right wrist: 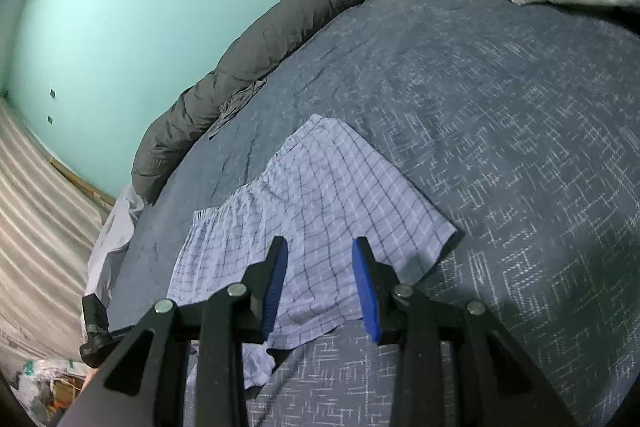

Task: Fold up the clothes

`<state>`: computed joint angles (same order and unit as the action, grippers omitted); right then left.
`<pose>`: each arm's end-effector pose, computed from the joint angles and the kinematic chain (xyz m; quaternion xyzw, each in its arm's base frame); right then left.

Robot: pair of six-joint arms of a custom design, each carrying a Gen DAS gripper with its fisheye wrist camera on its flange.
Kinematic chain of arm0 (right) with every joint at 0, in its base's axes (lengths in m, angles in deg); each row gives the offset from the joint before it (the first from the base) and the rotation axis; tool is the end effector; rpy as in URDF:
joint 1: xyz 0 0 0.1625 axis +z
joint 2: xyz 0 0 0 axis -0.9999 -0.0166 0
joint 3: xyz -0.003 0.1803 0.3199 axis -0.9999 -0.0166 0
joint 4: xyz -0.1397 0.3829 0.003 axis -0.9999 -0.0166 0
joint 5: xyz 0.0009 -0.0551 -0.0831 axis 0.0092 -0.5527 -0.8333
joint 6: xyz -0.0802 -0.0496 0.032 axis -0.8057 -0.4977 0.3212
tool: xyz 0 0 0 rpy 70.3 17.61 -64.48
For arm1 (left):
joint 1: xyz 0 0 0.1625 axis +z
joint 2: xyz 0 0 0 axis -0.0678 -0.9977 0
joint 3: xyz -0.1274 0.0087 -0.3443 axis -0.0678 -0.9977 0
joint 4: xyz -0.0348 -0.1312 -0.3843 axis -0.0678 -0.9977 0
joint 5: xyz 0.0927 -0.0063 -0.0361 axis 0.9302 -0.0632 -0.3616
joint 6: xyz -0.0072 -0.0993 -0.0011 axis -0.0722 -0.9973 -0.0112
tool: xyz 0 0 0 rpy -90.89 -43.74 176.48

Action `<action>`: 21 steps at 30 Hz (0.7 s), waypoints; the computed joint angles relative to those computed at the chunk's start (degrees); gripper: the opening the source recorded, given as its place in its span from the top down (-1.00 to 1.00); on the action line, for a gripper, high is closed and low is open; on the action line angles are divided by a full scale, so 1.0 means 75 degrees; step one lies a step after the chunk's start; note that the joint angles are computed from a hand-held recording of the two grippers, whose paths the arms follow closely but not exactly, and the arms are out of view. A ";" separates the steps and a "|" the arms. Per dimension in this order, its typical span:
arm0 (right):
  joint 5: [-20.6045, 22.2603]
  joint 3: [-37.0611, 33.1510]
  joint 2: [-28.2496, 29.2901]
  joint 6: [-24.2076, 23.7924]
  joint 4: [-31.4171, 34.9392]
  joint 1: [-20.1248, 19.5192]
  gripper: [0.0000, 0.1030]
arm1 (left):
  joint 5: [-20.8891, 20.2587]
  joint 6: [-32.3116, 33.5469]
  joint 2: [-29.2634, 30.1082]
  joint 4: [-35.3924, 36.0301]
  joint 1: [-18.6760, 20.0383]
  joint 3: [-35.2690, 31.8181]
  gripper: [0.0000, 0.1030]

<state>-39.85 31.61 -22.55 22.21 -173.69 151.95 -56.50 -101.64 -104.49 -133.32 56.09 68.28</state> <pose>-0.1155 -0.5735 0.4623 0.0259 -0.9296 0.3650 0.0450 -0.2566 -0.6394 0.0151 0.0025 0.9520 -0.2443 0.1844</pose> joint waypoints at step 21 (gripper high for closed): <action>0.0350 -0.0262 0.0000 0.0232 0.0293 -0.0264 0.35 | 0.0070 0.0484 0.0691 0.1029 -0.0688 -0.1653 0.96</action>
